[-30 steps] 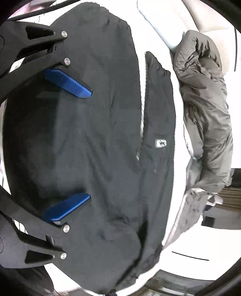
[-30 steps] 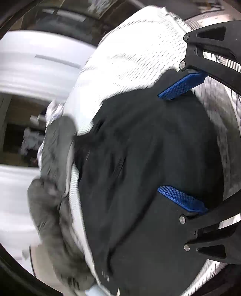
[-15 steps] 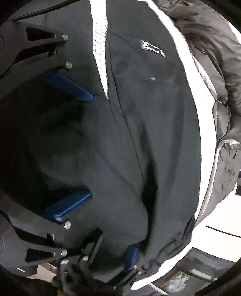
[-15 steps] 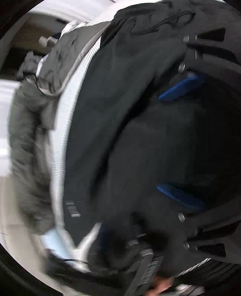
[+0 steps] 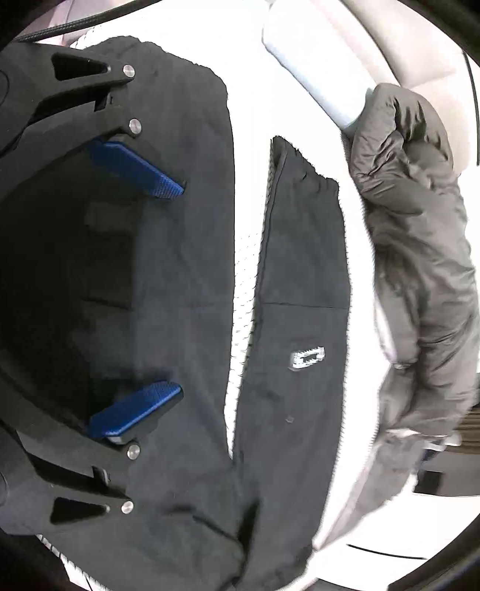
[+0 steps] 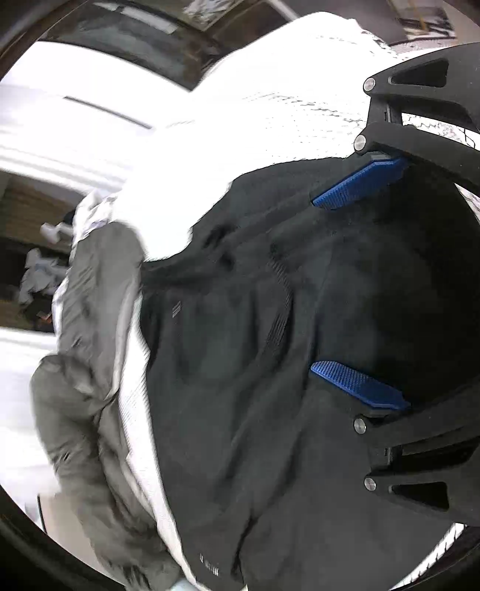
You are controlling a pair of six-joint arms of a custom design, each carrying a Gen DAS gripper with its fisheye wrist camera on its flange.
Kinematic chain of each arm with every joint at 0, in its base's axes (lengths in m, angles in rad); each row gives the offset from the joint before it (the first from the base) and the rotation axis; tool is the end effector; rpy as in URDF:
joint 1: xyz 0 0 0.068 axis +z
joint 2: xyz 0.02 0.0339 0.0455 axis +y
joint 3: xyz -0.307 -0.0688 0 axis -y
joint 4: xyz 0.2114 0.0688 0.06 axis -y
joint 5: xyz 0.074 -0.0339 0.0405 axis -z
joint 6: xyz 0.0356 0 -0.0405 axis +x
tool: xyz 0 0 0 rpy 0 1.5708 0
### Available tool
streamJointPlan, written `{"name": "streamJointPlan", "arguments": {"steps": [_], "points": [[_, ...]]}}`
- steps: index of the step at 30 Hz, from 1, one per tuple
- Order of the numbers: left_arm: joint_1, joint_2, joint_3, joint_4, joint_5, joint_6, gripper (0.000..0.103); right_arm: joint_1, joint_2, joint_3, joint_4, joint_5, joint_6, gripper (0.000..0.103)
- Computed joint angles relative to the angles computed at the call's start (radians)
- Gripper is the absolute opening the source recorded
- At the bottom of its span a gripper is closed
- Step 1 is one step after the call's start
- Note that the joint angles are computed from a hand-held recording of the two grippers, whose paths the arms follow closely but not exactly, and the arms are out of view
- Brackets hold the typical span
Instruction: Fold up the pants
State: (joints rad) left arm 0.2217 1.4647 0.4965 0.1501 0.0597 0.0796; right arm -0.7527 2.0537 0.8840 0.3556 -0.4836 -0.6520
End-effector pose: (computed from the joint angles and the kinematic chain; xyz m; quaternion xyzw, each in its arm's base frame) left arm 0.2264 0.0489 0.1987 -0.0551 0.9280 0.0277 0.3674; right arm 0.2834 -0.2427 0.1375 -0.0429 0.9056 -0.0618 0.4175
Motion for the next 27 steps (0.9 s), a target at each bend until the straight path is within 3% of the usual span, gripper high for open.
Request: {"name": "streamJointPlan", "arguments": {"steps": [2, 4, 8, 10, 13, 14, 16, 18, 21, 24, 27], "points": [[0.037, -0.056, -0.024, -0.016, 0.070, 0.037, 0.099, -0.004, -0.084, -0.065, -0.043, -0.118, -0.032, 0.089], [-0.029, -0.105, -0.048, -0.024, 0.063, 0.007, 0.099, 0.032, -0.147, -0.112, -0.065, -0.165, -0.050, 0.091], [-0.200, -0.137, -0.080, -0.076, 0.183, -0.055, 0.099, 0.207, -0.259, -0.295, -0.024, -0.158, -0.084, 0.092], [-0.269, -0.107, -0.095, -0.059, 0.237, -0.092, 0.099, 0.325, -0.246, -0.343, 0.039, -0.098, -0.082, 0.092], [-0.377, -0.073, -0.112, -0.027, 0.068, -0.091, 0.099, 0.460, -0.187, -0.421, 0.160, 0.027, -0.095, 0.092], [-0.361, -0.087, -0.122, -0.029, 0.056, -0.069, 0.099, 0.477, -0.152, -0.460, 0.243, 0.073, -0.116, 0.092], [-0.261, -0.118, -0.135, -0.048, 0.099, -0.019, 0.099, 0.425, -0.065, -0.417, 0.298, 0.042, -0.141, 0.092], [-0.096, -0.153, -0.147, -0.067, 0.138, 0.059, 0.099, 0.323, -0.027, -0.416, 0.355, 0.031, -0.133, 0.092], [0.177, -0.110, -0.163, -0.007, 0.163, 0.177, 0.099, 0.139, 0.029, -0.359, 0.409, 0.033, -0.125, 0.092], [0.411, -0.028, -0.157, 0.092, 0.230, 0.244, 0.099, -0.010, 0.092, -0.221, 0.387, 0.066, -0.014, 0.093], [0.426, -0.012, -0.138, 0.095, 0.207, 0.283, 0.099, -0.080, 0.120, -0.130, 0.341, 0.102, 0.075, 0.093]]}}
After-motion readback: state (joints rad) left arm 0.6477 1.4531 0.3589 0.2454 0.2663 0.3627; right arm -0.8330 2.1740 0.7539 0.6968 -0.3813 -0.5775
